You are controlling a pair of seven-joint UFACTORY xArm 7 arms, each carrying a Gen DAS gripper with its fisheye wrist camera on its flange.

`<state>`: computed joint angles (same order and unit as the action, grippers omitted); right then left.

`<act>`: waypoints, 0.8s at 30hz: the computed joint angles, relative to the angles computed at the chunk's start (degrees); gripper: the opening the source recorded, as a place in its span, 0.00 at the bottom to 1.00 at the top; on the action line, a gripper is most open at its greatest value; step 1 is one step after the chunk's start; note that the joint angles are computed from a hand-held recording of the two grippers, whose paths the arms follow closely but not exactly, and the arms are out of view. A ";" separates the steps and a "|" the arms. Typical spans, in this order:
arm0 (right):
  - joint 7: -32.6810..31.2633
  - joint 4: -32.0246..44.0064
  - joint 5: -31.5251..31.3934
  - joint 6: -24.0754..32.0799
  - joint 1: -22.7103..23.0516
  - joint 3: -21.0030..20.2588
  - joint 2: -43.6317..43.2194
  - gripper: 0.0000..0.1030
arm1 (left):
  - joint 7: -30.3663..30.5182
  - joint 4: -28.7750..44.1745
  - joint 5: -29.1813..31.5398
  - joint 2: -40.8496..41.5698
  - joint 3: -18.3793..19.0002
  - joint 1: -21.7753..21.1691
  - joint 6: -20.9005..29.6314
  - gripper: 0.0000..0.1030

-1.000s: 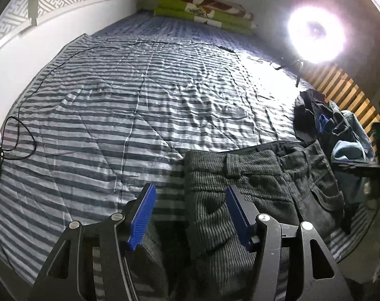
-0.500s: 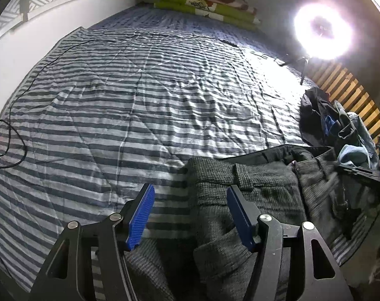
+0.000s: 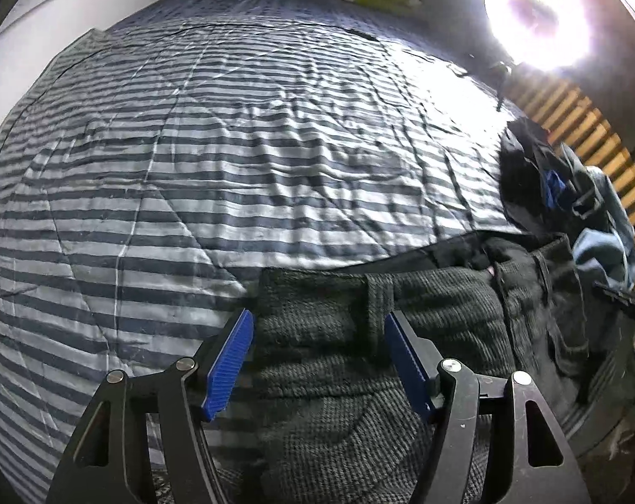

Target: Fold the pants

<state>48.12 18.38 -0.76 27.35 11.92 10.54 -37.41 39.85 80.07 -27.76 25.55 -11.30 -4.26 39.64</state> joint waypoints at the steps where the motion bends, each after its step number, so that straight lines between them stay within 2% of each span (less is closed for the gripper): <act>1: -0.62 1.22 -0.32 -1.56 0.25 0.22 2.05 0.27 | -0.09 0.52 0.03 0.41 0.14 0.21 0.44 0.67; 2: -0.93 2.13 -0.67 -3.17 0.24 0.52 3.95 0.46 | -0.88 1.13 0.87 0.91 0.71 -0.06 0.32 0.67; 4: -1.95 4.70 -1.28 -5.73 0.50 0.85 8.46 0.61 | -1.88 2.50 2.00 1.82 1.32 0.09 0.58 0.67; 8: -1.92 10.12 -2.98 -6.58 -0.60 1.14 18.15 0.61 | -2.39 5.97 2.48 4.19 1.07 1.44 4.19 0.76; 12: -1.93 11.34 -3.25 -7.67 -0.62 -0.23 22.60 0.61 | -3.48 8.76 5.73 7.14 1.35 -0.35 6.59 0.77; 14: -0.61 11.00 -4.31 -7.99 -1.23 -0.14 22.88 0.46 | -3.97 9.09 6.55 8.04 1.07 -1.13 6.33 0.75; 16: 0.20 10.22 -4.11 -8.88 -1.31 -0.59 22.69 0.36 | -4.09 9.16 6.76 8.65 0.55 -1.67 6.02 0.57; 18: -1.06 9.43 -2.50 -9.25 -0.41 -1.72 22.24 0.27 | -5.91 6.46 8.86 7.55 1.62 -3.64 0.78 0.30; 19: -2.26 8.97 -0.99 -9.91 0.49 -2.47 21.96 0.20 | -6.23 5.44 9.24 7.00 1.57 -3.75 -0.97 0.23; 20: -2.36 8.89 -0.74 -10.14 0.50 -2.35 21.79 0.14 | -6.25 4.46 8.79 6.35 1.15 -3.28 -2.50 0.12; 21: -1.61 8.96 -1.39 -9.97 -0.02 -1.62 21.52 0.13 | -5.86 3.85 7.46 5.68 0.30 -2.15 -2.96 0.08; 24: 2.70 9.90 -5.75 -7.89 -2.31 1.52 19.98 0.10 | -3.17 0.97 2.72 2.16 -1.84 1.01 -4.66 0.07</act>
<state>50.82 28.27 -6.51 19.46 9.61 12.07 -17.43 36.69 81.04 -25.04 27.70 -13.14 -3.24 34.98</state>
